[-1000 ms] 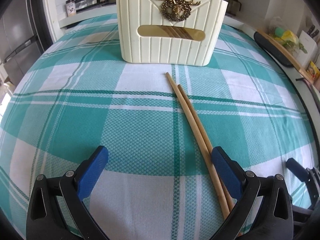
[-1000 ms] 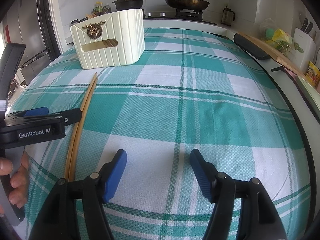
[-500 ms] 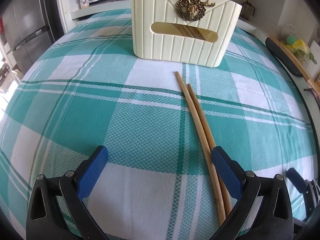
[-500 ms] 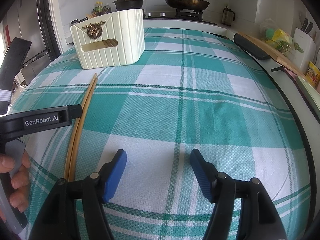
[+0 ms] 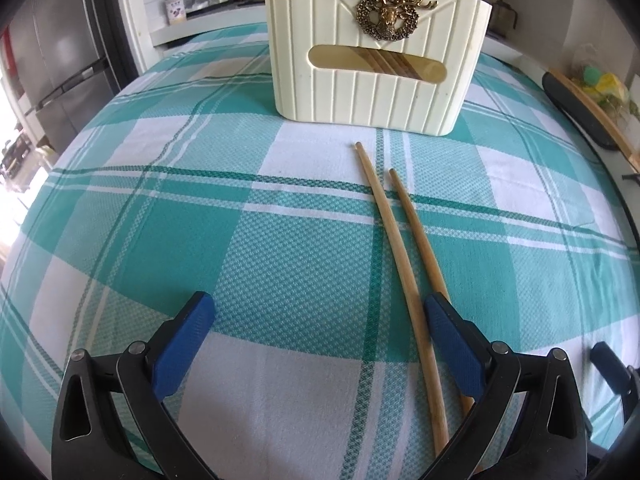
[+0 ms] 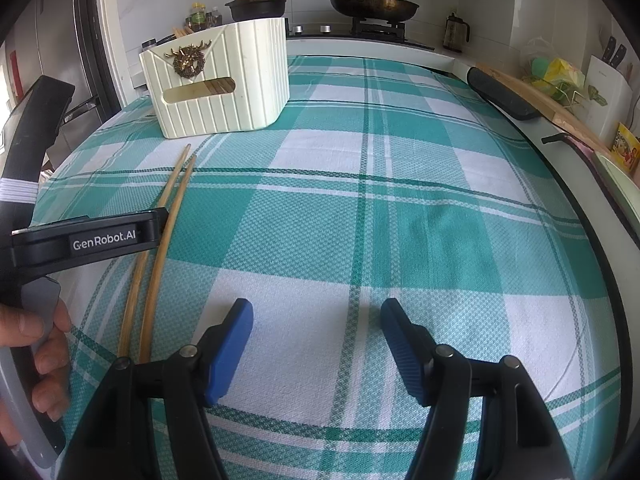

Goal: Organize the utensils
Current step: 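Move the left tool over one chopstick while the right approaches the other chopstick, then close the left tool on one chopstick while the right closes on the other, lift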

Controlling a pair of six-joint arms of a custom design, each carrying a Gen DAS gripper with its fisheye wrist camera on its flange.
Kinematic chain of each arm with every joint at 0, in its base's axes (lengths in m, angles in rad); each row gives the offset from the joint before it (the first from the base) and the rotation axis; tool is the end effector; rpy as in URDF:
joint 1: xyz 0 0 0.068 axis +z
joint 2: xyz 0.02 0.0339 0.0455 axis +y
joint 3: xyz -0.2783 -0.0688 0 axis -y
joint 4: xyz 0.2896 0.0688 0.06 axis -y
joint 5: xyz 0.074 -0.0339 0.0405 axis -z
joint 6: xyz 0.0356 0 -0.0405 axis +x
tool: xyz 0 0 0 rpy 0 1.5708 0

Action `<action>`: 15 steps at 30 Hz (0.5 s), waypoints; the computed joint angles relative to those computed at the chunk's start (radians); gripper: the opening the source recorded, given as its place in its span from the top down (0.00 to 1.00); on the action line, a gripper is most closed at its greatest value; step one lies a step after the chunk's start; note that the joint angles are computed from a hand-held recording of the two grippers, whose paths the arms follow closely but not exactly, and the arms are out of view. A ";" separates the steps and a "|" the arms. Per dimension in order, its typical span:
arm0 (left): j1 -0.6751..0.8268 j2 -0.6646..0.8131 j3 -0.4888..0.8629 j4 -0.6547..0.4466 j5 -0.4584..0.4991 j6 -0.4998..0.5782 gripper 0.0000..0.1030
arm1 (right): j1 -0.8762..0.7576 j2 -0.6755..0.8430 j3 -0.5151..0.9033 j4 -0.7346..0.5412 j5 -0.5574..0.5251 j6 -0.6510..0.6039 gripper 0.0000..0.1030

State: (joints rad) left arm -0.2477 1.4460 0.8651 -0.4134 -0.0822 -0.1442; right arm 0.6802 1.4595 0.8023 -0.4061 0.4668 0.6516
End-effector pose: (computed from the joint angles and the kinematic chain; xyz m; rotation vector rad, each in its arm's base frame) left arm 0.3110 -0.0756 0.1891 0.1013 2.5585 -0.0445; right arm 0.2483 0.1803 0.1682 0.1166 2.4646 -0.0658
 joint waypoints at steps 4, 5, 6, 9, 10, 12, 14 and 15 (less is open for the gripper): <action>0.030 -0.046 -0.038 -0.005 0.056 0.099 0.00 | 0.000 0.001 0.001 -0.001 0.000 0.000 0.34; 0.045 -0.056 -0.045 -0.011 0.077 0.129 0.00 | 0.000 -0.001 0.000 0.000 -0.001 0.000 0.34; 0.057 -0.062 -0.046 -0.020 0.094 0.158 0.00 | 0.000 -0.001 0.000 0.001 -0.002 0.001 0.34; 0.112 -0.072 -0.038 -0.066 0.165 0.254 0.00 | -0.012 -0.030 -0.027 0.026 -0.020 0.005 0.34; 0.136 -0.075 -0.034 -0.084 0.194 0.283 0.00 | -0.017 -0.043 -0.037 0.032 -0.024 0.012 0.34; 0.183 -0.083 -0.032 -0.109 0.245 0.335 0.00 | -0.025 -0.054 -0.034 0.013 -0.030 0.035 0.34; 0.220 -0.091 -0.036 -0.123 0.275 0.381 0.01 | -0.034 -0.059 -0.009 0.000 -0.096 0.026 0.34; 0.236 -0.095 -0.038 -0.127 0.288 0.406 0.01 | -0.031 -0.064 0.001 0.013 -0.126 0.016 0.34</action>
